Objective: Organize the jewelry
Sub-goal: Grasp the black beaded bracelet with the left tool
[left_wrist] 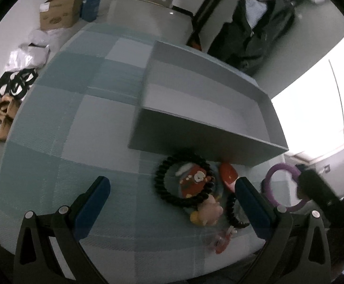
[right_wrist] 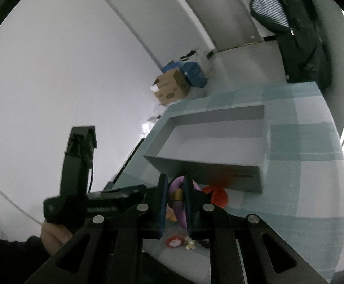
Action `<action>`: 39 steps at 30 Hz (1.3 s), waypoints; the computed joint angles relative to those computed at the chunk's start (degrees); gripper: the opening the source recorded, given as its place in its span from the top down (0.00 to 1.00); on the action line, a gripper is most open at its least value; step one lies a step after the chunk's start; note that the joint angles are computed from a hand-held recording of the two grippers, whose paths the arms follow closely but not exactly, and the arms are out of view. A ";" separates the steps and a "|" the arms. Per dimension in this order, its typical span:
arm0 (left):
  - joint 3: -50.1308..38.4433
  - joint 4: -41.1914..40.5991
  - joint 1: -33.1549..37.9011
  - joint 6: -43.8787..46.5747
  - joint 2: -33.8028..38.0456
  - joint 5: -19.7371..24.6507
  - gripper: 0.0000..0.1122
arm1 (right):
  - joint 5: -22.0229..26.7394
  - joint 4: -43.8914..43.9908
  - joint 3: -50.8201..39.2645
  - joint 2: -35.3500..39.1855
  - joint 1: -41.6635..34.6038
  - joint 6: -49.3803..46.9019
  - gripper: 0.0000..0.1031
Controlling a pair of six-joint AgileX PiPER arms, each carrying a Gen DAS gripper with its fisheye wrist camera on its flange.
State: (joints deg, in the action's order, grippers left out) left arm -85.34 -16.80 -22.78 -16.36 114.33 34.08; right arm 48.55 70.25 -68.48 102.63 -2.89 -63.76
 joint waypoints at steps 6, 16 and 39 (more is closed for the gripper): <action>-2.08 5.06 -0.81 -2.47 0.96 1.82 0.17 | 0.41 1.21 1.23 -0.83 -0.52 -1.41 0.91; -3.09 3.51 -0.50 1.29 1.25 2.84 0.58 | 1.97 0.60 1.06 -0.55 -2.27 0.44 0.91; 4.68 -12.76 2.16 13.93 -6.67 -5.85 0.66 | 5.27 4.73 -0.16 0.27 -3.93 -0.16 0.92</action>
State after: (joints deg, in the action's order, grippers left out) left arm -80.66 -29.57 -20.62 -2.43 107.66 28.23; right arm 53.82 74.98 -68.63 102.90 -6.82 -63.92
